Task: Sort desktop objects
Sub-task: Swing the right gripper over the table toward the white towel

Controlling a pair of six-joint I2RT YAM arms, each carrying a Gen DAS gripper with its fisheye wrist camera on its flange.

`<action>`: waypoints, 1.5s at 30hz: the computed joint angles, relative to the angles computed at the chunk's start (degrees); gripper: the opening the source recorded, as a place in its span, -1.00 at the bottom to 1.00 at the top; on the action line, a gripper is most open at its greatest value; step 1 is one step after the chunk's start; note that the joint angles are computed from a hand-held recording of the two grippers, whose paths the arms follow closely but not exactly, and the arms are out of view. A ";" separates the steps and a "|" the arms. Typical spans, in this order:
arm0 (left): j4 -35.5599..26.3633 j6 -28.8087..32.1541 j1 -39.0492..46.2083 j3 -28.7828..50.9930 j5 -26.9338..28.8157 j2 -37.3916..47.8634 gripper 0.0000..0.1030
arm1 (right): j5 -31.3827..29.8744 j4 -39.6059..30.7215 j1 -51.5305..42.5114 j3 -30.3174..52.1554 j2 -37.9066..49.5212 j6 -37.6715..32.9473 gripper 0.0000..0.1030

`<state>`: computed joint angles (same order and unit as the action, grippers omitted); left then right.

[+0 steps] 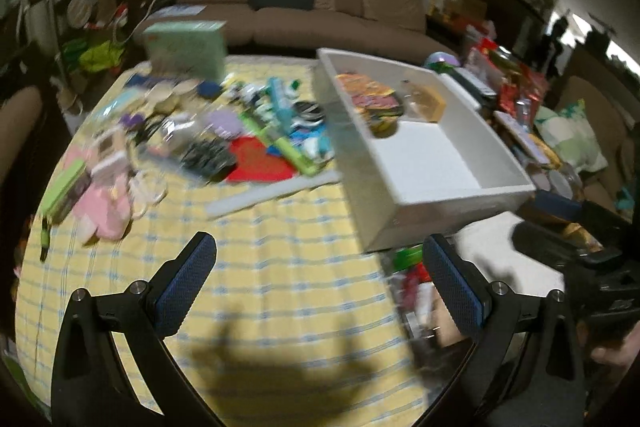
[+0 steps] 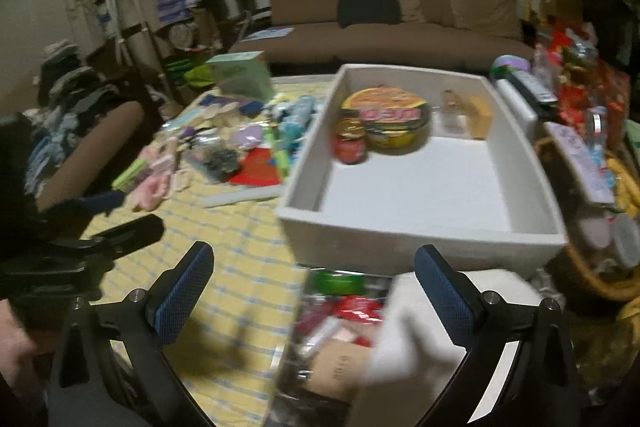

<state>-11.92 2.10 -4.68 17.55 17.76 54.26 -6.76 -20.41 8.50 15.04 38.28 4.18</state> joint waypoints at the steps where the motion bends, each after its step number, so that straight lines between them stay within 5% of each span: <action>1: 1.73 2.66 5.10 -1.07 2.75 1.90 1.00 | 0.66 1.78 2.52 -0.58 1.11 1.45 0.98; 8: 10.70 15.46 29.43 3.21 13.73 25.09 1.00 | 2.71 18.59 15.35 -3.36 15.40 8.54 0.98; 18: 15.21 17.42 36.48 15.41 14.93 42.30 1.00 | 0.31 44.02 22.06 1.51 46.87 13.69 0.98; 29: 10.07 29.50 44.62 35.65 11.47 58.26 1.00 | -0.31 50.43 25.96 10.00 63.23 15.05 0.98; 40: 6.72 33.84 43.82 51.24 12.00 74.72 0.96 | 0.34 53.66 28.90 12.74 70.66 15.60 0.98; 45: 3.88 34.24 43.61 56.34 11.63 79.57 0.44 | -0.57 54.61 28.82 13.25 72.23 16.46 0.98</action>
<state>-8.04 36.34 38.92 73.89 29.40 133.83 -7.33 34.19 37.32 28.29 110.51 20.64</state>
